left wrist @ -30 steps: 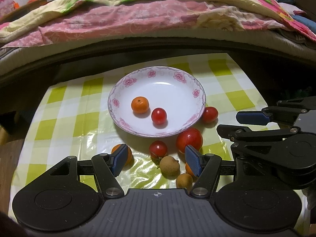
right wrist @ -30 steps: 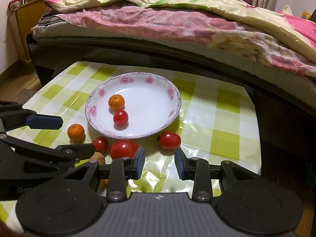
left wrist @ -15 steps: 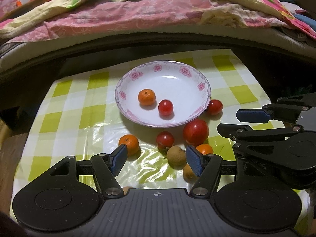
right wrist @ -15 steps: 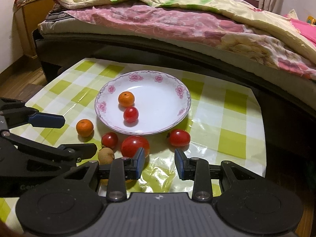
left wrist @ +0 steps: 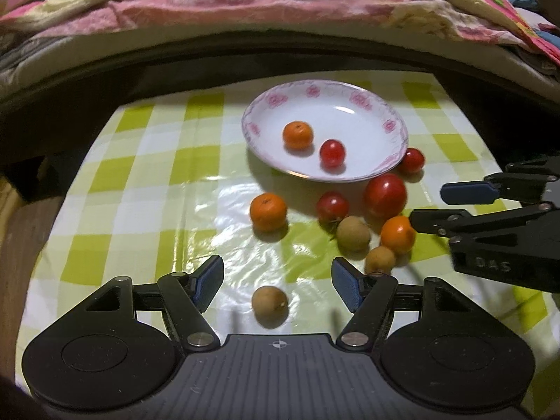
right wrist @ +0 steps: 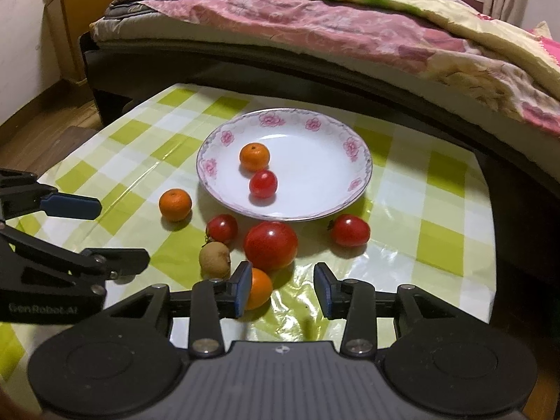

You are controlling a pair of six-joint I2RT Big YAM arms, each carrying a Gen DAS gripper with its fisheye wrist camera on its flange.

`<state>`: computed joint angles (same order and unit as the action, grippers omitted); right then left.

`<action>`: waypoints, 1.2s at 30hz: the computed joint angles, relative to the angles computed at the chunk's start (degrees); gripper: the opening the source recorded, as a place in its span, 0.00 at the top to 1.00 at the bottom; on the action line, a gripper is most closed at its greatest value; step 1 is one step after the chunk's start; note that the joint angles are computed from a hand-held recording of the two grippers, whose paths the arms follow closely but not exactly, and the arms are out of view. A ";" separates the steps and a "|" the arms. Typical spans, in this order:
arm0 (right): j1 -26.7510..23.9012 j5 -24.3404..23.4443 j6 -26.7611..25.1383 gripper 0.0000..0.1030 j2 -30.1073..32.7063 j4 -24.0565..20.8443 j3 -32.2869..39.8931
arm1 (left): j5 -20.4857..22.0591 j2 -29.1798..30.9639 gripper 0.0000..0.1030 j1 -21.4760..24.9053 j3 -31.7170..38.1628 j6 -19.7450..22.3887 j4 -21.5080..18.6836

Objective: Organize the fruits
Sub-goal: 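Close the right tool on another tangerine while the left tool approaches a brown longan, then close the left tool on the brown longan while the right tool holds the tangerine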

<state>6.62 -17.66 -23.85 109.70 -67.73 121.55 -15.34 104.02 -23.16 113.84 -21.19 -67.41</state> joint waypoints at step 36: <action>-0.59 -5.14 -4.05 0.64 6.70 -10.68 8.49 | 7.44 1.87 0.40 -2.03 -0.84 7.98 2.18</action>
